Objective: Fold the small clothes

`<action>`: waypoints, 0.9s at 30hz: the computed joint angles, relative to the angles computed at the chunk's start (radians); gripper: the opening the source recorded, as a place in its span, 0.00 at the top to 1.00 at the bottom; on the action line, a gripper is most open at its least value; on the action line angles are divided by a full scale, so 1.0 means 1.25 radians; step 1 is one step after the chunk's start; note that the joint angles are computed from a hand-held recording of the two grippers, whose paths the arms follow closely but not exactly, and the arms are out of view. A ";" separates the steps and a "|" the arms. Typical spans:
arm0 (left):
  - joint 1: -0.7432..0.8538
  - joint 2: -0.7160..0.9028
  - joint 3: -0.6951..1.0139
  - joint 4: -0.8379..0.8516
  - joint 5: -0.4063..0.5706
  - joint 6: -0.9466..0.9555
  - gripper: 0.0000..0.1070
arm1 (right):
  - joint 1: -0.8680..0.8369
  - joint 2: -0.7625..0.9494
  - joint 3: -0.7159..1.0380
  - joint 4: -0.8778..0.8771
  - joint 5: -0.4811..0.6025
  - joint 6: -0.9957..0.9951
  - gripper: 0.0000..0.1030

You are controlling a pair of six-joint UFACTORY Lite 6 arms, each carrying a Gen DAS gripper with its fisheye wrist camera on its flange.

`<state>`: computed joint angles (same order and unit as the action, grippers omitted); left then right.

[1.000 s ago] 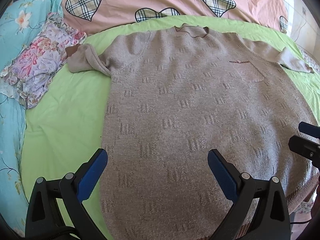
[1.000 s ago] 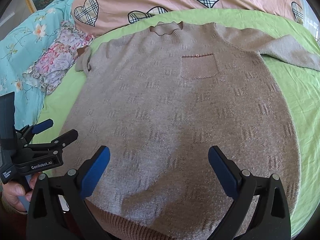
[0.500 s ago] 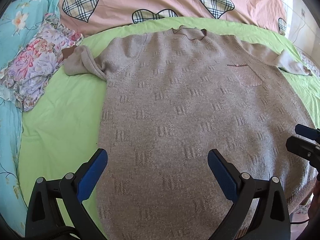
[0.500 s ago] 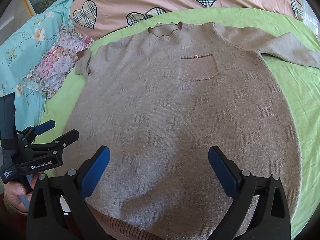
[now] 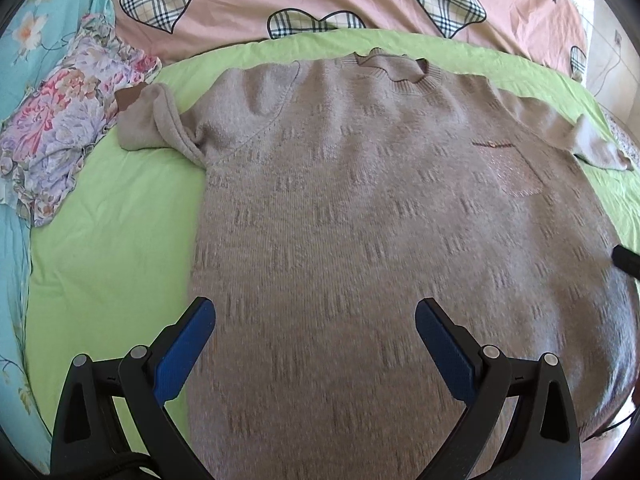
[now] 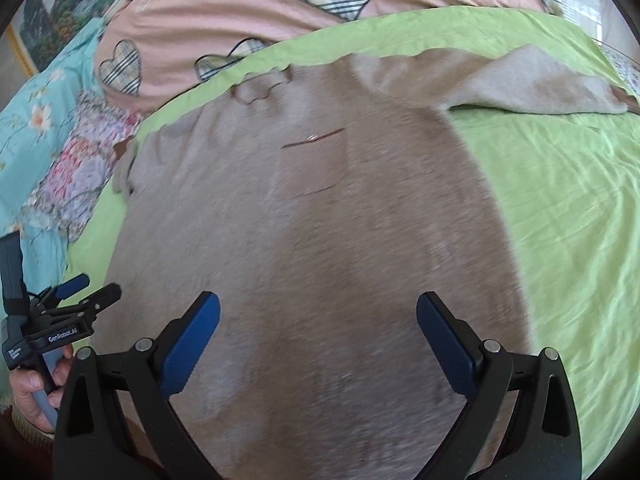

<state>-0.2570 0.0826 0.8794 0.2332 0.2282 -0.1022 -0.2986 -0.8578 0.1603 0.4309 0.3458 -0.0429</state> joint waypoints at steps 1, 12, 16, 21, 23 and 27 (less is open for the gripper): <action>-0.002 0.016 0.018 0.011 0.002 -0.014 0.06 | -0.055 0.003 0.005 0.057 0.021 -0.084 0.04; -0.022 0.147 0.190 -0.020 0.015 -0.012 0.06 | -0.710 0.210 0.117 0.527 0.222 -0.903 0.16; -0.033 0.194 0.264 -0.015 0.032 -0.034 0.06 | -0.866 0.398 0.236 0.617 0.246 -1.031 0.27; -0.056 0.252 0.335 0.047 0.062 -0.114 0.06 | -0.958 0.714 0.477 0.775 0.237 -1.167 0.37; -0.068 0.277 0.357 0.073 0.076 -0.144 0.06 | -0.967 0.853 0.608 0.806 0.217 -1.154 0.40; -0.094 0.329 0.389 0.123 0.099 -0.195 0.06 | -0.964 1.042 0.817 0.799 0.167 -1.069 0.42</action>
